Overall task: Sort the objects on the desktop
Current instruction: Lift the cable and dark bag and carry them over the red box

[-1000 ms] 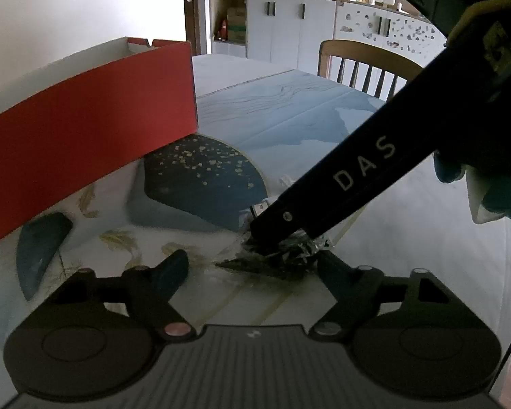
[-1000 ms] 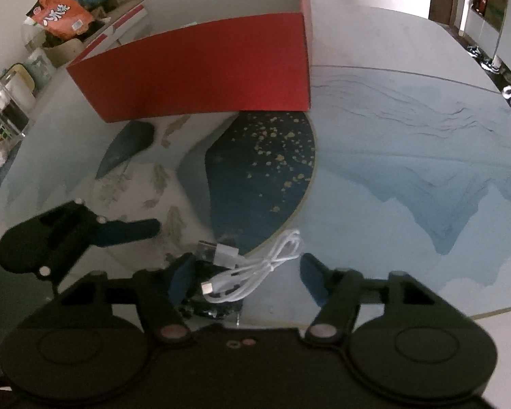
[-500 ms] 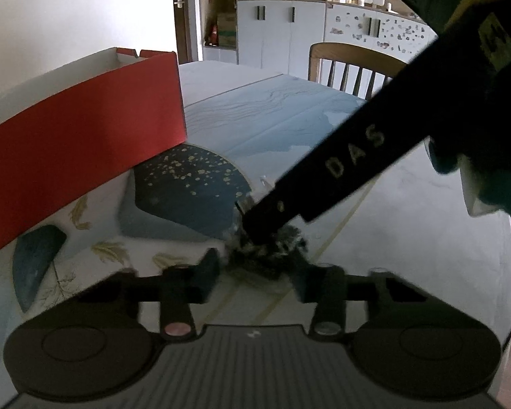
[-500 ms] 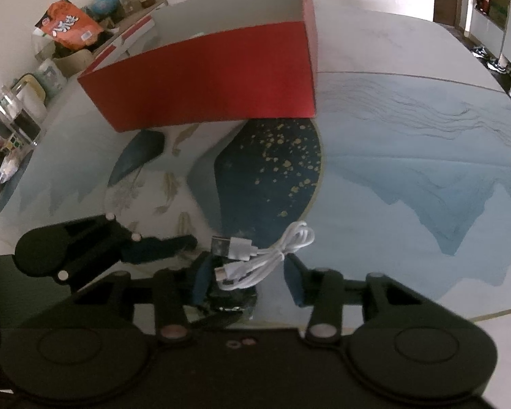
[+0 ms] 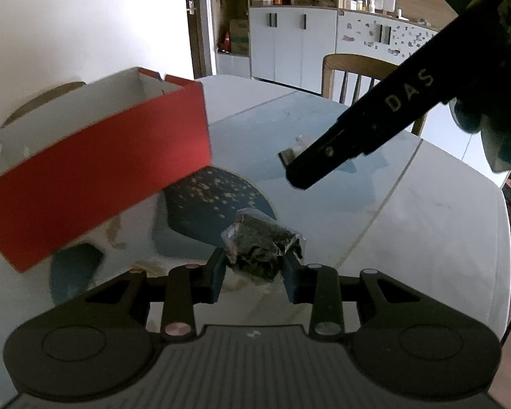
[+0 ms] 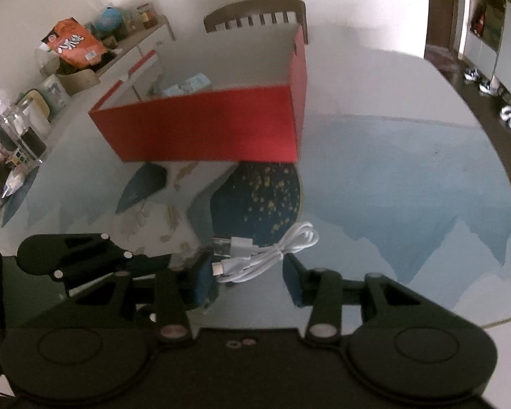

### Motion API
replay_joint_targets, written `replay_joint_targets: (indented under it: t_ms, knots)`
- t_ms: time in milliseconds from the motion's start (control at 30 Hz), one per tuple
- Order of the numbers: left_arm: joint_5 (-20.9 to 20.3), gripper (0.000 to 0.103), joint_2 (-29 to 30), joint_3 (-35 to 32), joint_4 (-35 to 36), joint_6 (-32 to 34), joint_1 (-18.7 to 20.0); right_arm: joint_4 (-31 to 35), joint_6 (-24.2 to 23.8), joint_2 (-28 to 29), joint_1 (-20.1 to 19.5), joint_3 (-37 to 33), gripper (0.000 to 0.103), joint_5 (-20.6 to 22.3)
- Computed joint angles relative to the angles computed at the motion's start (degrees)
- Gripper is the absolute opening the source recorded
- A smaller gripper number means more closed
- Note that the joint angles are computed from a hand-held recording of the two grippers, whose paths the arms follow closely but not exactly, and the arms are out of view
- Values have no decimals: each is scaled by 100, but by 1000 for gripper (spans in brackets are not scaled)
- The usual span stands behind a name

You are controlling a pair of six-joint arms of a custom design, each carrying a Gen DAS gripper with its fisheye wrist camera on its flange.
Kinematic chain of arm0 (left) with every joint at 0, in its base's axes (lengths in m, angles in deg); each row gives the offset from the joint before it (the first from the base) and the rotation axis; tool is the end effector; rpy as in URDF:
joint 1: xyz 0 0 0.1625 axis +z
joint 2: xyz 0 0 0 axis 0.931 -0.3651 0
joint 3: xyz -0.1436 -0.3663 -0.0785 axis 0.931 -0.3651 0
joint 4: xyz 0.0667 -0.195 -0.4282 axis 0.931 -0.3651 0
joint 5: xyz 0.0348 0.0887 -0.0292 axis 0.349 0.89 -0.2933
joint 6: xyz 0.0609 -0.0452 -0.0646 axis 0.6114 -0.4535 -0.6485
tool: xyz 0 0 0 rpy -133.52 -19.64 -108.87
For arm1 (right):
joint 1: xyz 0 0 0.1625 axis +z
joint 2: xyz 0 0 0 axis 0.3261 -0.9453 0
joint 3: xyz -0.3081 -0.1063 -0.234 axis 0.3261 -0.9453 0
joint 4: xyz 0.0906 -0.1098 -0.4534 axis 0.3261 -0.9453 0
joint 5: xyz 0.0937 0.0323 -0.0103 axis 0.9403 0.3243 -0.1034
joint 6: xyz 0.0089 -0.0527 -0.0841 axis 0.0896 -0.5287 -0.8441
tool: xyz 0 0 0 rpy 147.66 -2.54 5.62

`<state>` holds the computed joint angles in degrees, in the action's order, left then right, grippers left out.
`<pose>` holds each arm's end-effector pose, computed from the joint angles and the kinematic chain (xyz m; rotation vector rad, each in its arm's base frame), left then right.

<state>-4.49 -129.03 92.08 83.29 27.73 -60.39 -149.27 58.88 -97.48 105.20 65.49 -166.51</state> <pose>-0.0482 -0.2207 0.2648 0.6008 2.2077 -0.8923 0.3645 -0.3546 0.0239 1.1604 -2.5857 0.2517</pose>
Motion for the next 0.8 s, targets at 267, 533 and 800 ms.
replay_joint_targets:
  t_ms: [267,533,800]
  knots:
    - [-49,34,-301,-204,1109,-699,-232,118,-184,28,212,-282,43,34]
    - [-365,33,-514,-515,2049,-1082,-248,68,-323,272,380,-658,43,102]
    - [-685,33,-612,-807,2526,-1005,-23,117,-548,562,512,-1117,43,185]
